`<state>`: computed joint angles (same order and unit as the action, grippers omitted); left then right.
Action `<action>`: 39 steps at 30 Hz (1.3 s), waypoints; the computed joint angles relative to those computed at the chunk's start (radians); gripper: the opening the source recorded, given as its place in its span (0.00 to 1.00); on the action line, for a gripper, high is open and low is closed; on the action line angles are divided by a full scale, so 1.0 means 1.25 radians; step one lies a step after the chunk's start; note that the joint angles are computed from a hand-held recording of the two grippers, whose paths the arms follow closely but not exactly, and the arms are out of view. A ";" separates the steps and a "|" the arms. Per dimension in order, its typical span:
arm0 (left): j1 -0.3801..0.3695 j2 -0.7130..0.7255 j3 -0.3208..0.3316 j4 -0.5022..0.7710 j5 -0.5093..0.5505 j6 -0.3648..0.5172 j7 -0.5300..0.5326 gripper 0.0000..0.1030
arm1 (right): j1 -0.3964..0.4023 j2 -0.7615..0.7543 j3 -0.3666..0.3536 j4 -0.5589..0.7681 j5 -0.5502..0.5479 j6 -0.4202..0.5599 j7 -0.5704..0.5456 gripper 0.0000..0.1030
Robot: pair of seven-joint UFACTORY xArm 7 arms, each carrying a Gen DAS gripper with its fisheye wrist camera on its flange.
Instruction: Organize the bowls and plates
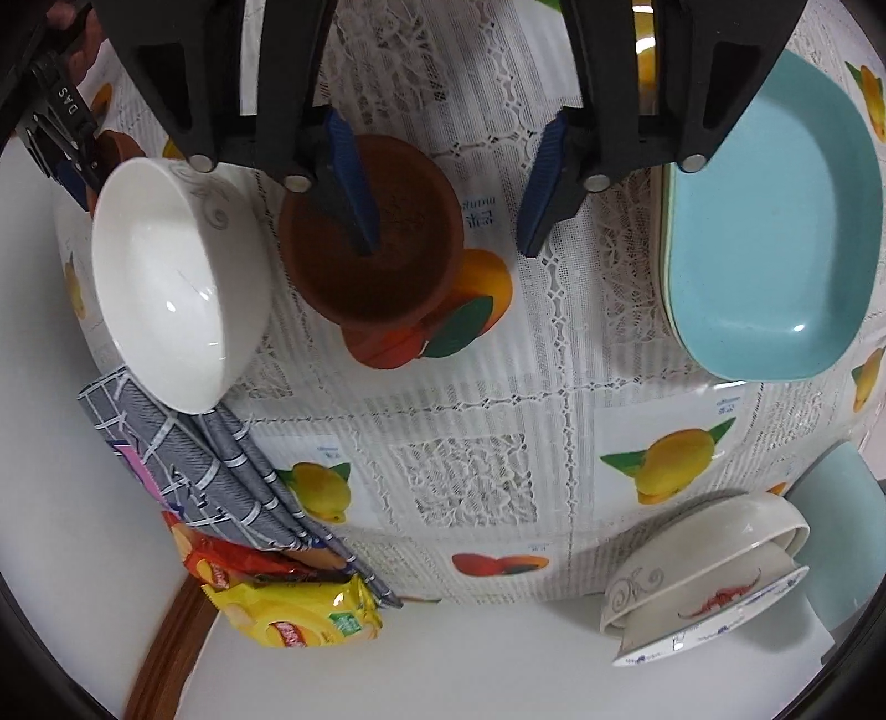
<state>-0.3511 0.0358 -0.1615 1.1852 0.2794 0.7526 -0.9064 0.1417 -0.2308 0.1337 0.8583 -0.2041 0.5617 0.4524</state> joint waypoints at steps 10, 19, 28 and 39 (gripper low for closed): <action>-0.004 0.024 0.006 0.014 0.024 -0.015 -0.002 0.31 | 0.006 0.003 0.000 -0.007 0.001 -0.030 -0.004 0.40; -0.014 0.034 0.008 0.025 0.057 -0.012 -0.004 0.17 | 0.033 0.000 -0.020 -0.025 0.103 -0.073 -0.066 0.14; -0.001 -0.020 0.002 -0.029 -0.001 -0.062 0.023 0.08 | 0.023 -0.023 0.006 -0.024 0.068 -0.062 -0.028 0.09; 0.012 -0.086 -0.017 -0.068 -0.007 -0.057 0.024 0.08 | 0.024 -0.056 0.025 -0.020 0.049 -0.015 0.026 0.09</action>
